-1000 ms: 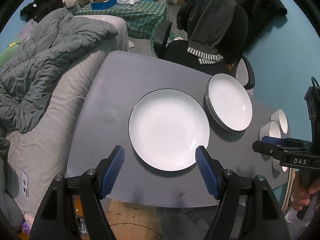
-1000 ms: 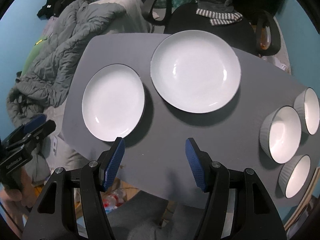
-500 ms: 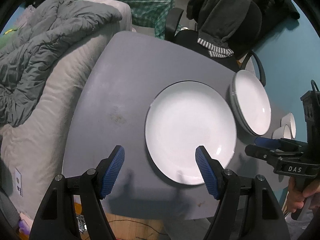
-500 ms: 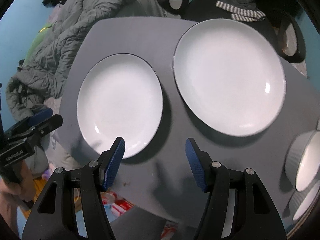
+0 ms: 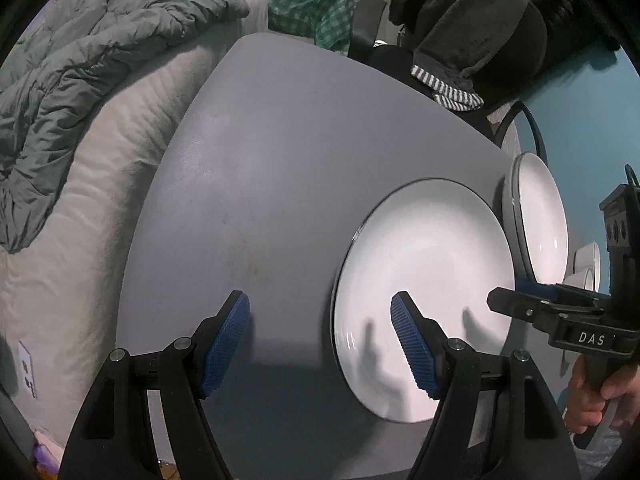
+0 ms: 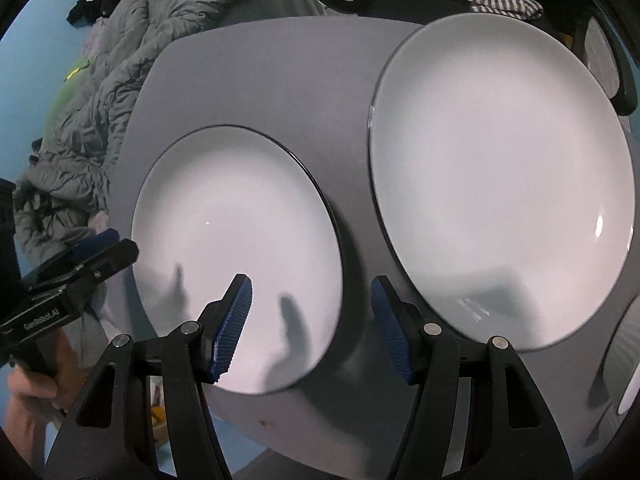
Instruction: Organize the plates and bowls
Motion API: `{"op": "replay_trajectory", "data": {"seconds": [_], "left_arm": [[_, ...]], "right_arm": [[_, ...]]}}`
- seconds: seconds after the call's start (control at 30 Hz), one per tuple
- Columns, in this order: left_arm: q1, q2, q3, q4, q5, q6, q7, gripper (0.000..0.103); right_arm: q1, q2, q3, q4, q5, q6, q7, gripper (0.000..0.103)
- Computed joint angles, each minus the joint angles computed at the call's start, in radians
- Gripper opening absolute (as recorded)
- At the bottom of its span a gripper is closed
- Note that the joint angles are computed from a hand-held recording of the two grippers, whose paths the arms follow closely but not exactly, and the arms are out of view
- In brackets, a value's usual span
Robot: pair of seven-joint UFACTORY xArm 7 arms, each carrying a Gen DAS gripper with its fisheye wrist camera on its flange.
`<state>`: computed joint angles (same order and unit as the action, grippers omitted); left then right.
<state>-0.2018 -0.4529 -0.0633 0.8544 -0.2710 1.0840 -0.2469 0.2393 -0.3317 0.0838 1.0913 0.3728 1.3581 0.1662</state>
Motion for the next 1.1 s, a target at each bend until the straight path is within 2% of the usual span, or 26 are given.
{"op": "replay_trajectory", "data": {"seconds": [0.2, 0.3, 0.5, 0.57, 0.67, 0.7, 0.8, 0.87, 0.97, 1.1], "left_arm": [[-0.006, 0.028, 0.007, 0.009, -0.028, -0.016, 0.014, 0.075], [-0.011, 0.042, 0.009, 0.014, -0.037, -0.013, 0.031, 0.07], [-0.013, 0.078, 0.008, 0.031, -0.06, 0.01, 0.04, 0.05], [-0.013, 0.082, 0.009, 0.032, -0.072, 0.012, 0.039, 0.042], [-0.013, 0.088, 0.009, 0.034, -0.085, 0.033, 0.037, 0.028], [-0.013, 0.089, 0.01, 0.035, -0.088, 0.04, 0.039, 0.026], [-0.013, 0.087, 0.005, 0.033, -0.089, 0.043, 0.037, 0.024], [-0.013, 0.09, 0.008, 0.037, -0.094, 0.054, 0.039, 0.02], [-0.01, 0.095, 0.005, 0.044, -0.09, 0.06, 0.035, 0.019], [-0.003, 0.077, 0.011, 0.032, -0.081, 0.068, 0.043, 0.02]], "right_arm": [[0.001, 0.022, 0.003, 0.011, -0.007, -0.001, 0.002, 0.063], [0.0, 0.018, 0.001, 0.008, -0.015, 0.01, -0.006, 0.062], [0.007, 0.043, 0.008, 0.025, -0.02, 0.008, -0.022, 0.056], [0.007, 0.051, 0.006, 0.028, -0.014, 0.02, -0.027, 0.047], [0.007, 0.057, 0.014, 0.03, -0.027, 0.018, -0.026, 0.045], [0.007, 0.056, 0.014, 0.029, -0.03, 0.018, -0.028, 0.045], [0.004, 0.06, 0.014, 0.034, -0.043, 0.027, -0.023, 0.041], [0.002, 0.065, 0.016, 0.039, -0.056, 0.035, -0.015, 0.035], [0.002, 0.07, 0.022, 0.048, -0.075, 0.044, -0.002, 0.028], [0.002, 0.062, 0.01, 0.042, -0.042, 0.069, -0.014, 0.022]]}}
